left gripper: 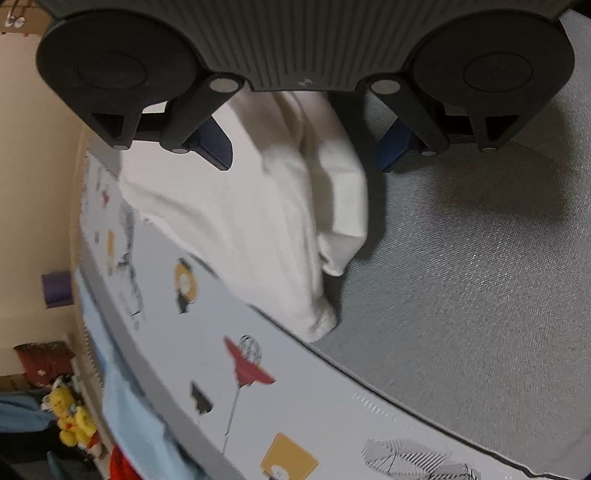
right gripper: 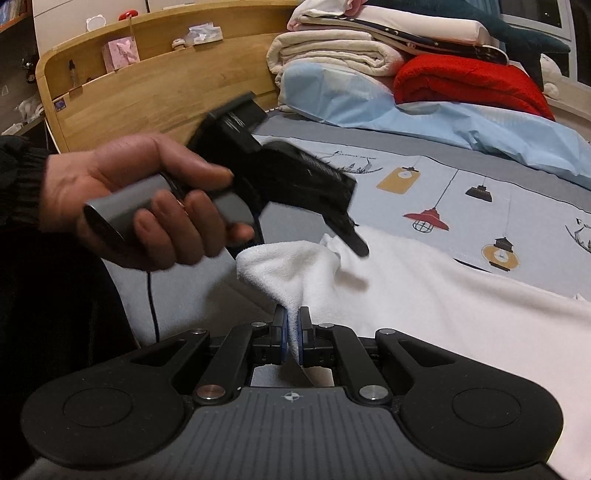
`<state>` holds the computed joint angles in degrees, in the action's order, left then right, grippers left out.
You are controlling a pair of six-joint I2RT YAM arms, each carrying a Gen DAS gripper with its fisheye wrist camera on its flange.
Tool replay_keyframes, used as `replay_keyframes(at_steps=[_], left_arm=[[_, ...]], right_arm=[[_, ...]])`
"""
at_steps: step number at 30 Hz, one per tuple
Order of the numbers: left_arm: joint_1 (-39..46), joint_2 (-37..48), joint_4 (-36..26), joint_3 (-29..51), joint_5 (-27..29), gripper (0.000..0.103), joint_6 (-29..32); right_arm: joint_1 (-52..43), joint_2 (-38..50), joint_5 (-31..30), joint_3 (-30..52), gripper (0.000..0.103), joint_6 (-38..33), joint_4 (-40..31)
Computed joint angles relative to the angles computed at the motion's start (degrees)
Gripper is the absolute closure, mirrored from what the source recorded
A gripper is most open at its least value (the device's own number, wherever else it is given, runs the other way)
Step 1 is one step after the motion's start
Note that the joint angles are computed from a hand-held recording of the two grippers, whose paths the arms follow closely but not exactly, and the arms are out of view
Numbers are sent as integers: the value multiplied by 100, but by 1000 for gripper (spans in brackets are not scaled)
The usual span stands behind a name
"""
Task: Fold small clothes
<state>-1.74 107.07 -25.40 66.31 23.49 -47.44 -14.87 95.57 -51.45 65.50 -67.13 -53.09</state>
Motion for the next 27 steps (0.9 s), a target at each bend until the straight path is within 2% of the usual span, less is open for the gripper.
replay_keyframes(at_steps=[2,3,4,6,9,12,16,21,24,27], left_arm=[[-25,116,-45,76,14,38,193],[-34,134,-82,105,1,64,326],[-40,103,-123,113,-28,80,481],[-33,-149,-102,-20,-176,87,685],[146,-839,-32,-396,-347,90,815],[457,-1681,25,-857,-428,90,862],[562,-2385,-214,-1075,-621,90,964],[-38,-2351,-310,-600,-1060,91,902],[-619,-2091,-40,-212,-1322,91,719],[-1264,-1669,298,269,-1562,91,559]], right_arm=[[41,-43,-16,-46,98,22,16],[73,-67,-18,-74,98,43,41],[108,-99,-17,-110,98,77,74],[192,-180,-52,-184,98,183,131],[284,-225,-357,-163,98,328,-20],[303,-235,-932,-41,98,408,-362],[281,-258,-1350,31,98,1008,-398],[-47,-214,-1334,79,98,1036,-485],[-500,-104,-1352,299,99,907,-684],[-1025,37,-1358,572,99,1208,-502]])
